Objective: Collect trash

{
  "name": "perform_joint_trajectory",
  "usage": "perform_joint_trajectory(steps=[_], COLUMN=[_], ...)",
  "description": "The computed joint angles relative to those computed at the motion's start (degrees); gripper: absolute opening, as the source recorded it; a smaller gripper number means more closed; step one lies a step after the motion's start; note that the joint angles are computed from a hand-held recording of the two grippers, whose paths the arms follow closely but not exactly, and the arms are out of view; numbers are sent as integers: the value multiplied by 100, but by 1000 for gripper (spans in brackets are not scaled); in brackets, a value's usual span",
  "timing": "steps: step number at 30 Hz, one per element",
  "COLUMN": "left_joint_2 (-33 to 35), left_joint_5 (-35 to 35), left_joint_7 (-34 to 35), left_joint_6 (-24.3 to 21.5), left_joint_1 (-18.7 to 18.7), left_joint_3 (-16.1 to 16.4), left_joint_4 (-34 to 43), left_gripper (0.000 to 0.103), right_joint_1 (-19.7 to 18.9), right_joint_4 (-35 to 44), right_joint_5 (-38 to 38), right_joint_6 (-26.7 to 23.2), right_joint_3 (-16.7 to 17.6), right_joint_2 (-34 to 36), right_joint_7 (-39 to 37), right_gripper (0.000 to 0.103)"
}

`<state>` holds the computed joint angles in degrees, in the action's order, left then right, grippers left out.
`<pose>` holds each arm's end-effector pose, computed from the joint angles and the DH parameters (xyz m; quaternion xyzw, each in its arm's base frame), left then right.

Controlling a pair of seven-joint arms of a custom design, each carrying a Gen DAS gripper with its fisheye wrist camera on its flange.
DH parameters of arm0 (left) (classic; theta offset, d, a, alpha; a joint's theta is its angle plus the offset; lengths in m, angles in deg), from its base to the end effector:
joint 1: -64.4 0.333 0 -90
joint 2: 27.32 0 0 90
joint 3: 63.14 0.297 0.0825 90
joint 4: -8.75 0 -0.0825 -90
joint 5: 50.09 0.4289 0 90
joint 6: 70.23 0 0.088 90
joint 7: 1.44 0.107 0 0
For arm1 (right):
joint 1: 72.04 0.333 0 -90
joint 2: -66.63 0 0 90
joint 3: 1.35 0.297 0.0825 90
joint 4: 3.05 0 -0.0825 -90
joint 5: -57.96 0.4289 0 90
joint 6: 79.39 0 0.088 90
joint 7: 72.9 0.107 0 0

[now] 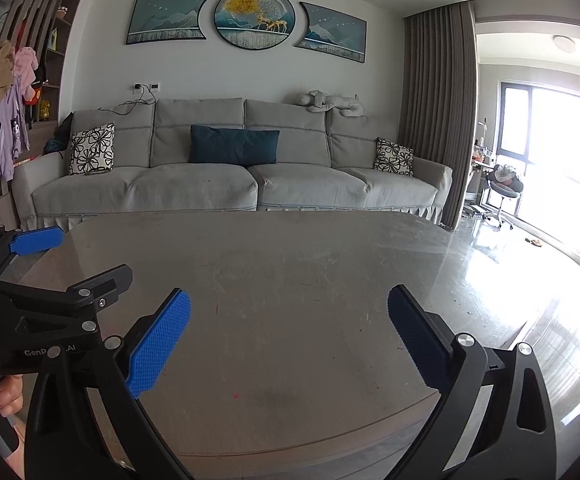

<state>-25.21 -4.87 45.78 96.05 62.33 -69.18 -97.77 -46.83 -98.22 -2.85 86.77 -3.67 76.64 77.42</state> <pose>0.6455 -0.1341 0.5685 -0.5856 0.6258 -0.3335 0.3927 0.6206 0.3210 0.5736 -0.6547 0.5040 -0.3814 0.4146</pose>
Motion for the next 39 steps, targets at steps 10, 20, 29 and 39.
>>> perform_joint_trajectory(steps=[10,20,29,39], left_joint_2=[-11,-46,-100,-169], left_joint_5=[216,116,215,199], left_joint_7=[-192,-112,-144,-139], left_joint_6=[-193,-256,-228,-163], left_joint_1=[-32,-22,-9,20], left_joint_3=[-27,-24,-44,-62], left_joint_4=[60,62,27,-30], left_gripper=[99,99,99,99], right_joint_1=[-12,-56,-93,-135], right_joint_4=[-82,-90,-116,-107], right_joint_5=[-262,-437,-514,-518], right_joint_6=[-22,-94,-97,-115], right_joint_3=[14,93,126,167], right_joint_2=[-86,-119,-154,-172], right_joint_7=[234,442,517,509], right_gripper=[98,98,98,98])
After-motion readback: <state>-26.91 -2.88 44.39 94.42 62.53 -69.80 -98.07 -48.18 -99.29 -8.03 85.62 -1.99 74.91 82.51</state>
